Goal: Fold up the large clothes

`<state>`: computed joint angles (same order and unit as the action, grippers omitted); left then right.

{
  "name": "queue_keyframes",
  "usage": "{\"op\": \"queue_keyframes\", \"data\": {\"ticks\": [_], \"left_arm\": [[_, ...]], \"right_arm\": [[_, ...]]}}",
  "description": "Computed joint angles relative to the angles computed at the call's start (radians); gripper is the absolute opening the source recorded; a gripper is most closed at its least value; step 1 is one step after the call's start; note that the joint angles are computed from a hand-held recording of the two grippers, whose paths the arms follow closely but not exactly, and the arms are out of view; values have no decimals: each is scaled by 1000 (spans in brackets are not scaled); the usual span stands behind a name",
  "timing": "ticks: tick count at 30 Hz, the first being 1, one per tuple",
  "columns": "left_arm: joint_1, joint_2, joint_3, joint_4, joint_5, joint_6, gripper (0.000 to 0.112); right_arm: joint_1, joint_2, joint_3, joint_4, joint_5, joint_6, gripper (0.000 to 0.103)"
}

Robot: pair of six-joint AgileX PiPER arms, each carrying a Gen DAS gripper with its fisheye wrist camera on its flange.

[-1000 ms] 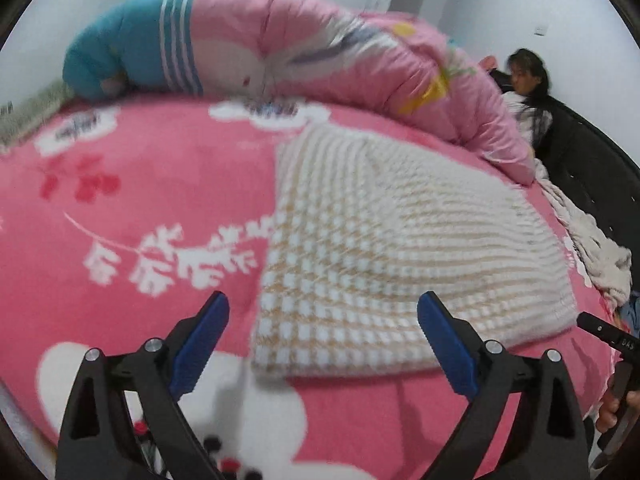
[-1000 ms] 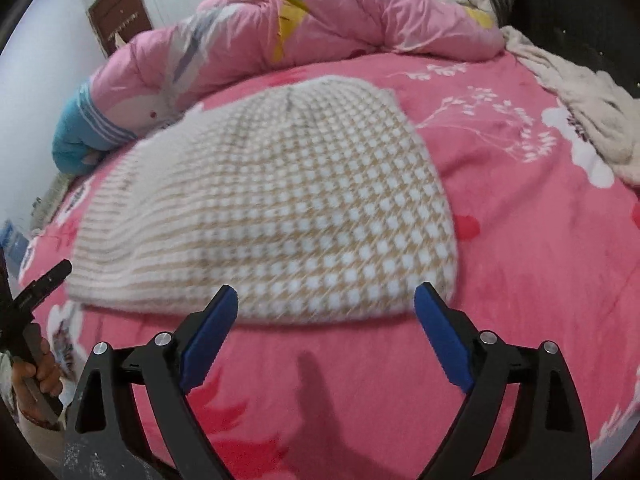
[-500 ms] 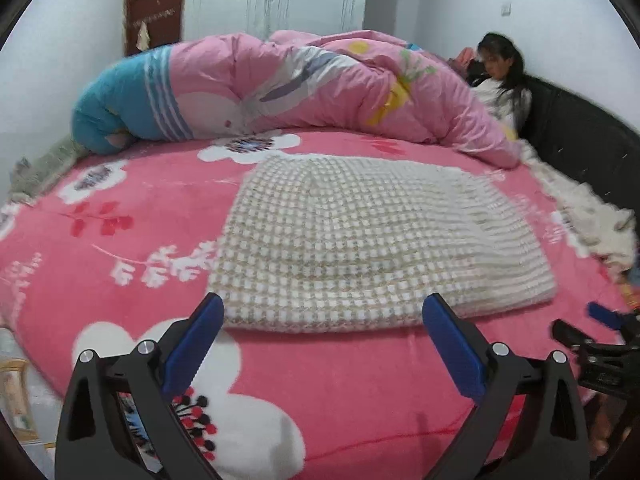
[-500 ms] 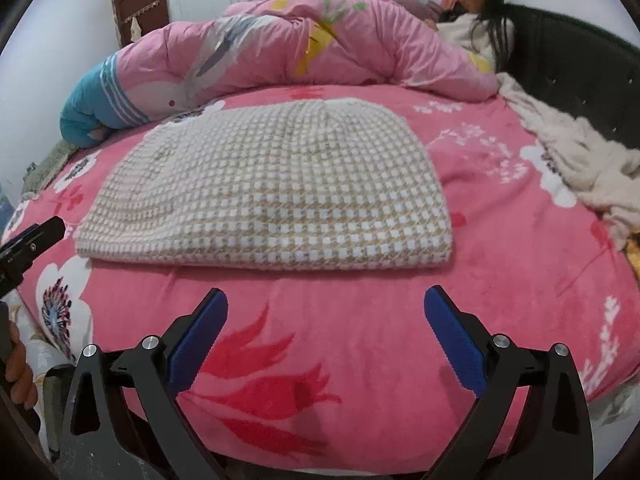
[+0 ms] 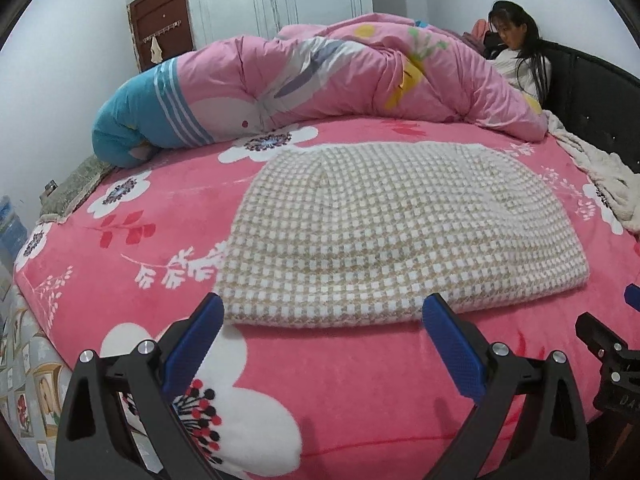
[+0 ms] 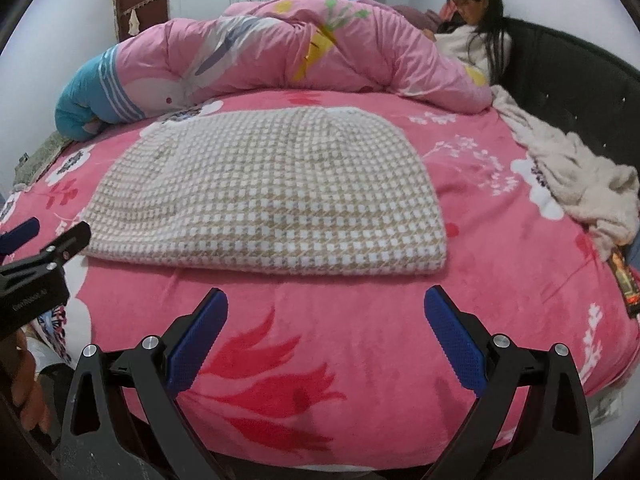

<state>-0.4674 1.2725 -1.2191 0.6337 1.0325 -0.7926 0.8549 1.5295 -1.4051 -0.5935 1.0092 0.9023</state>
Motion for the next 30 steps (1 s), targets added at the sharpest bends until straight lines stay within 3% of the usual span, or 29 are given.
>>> {"op": "queue_keyframes", "data": {"ticks": [9,18,30], "left_arm": [[78,39,-26,-129,-16,38,98],[49,65,-52,-127,22,35,98],[57,57,-34,-133,11,44,98]], "right_arm": [[-23,9,-9,40,-18,-23,95],[-38,28,-34,73,-21,-53,95],[-25,42,-59,67,2,-59,95]]}}
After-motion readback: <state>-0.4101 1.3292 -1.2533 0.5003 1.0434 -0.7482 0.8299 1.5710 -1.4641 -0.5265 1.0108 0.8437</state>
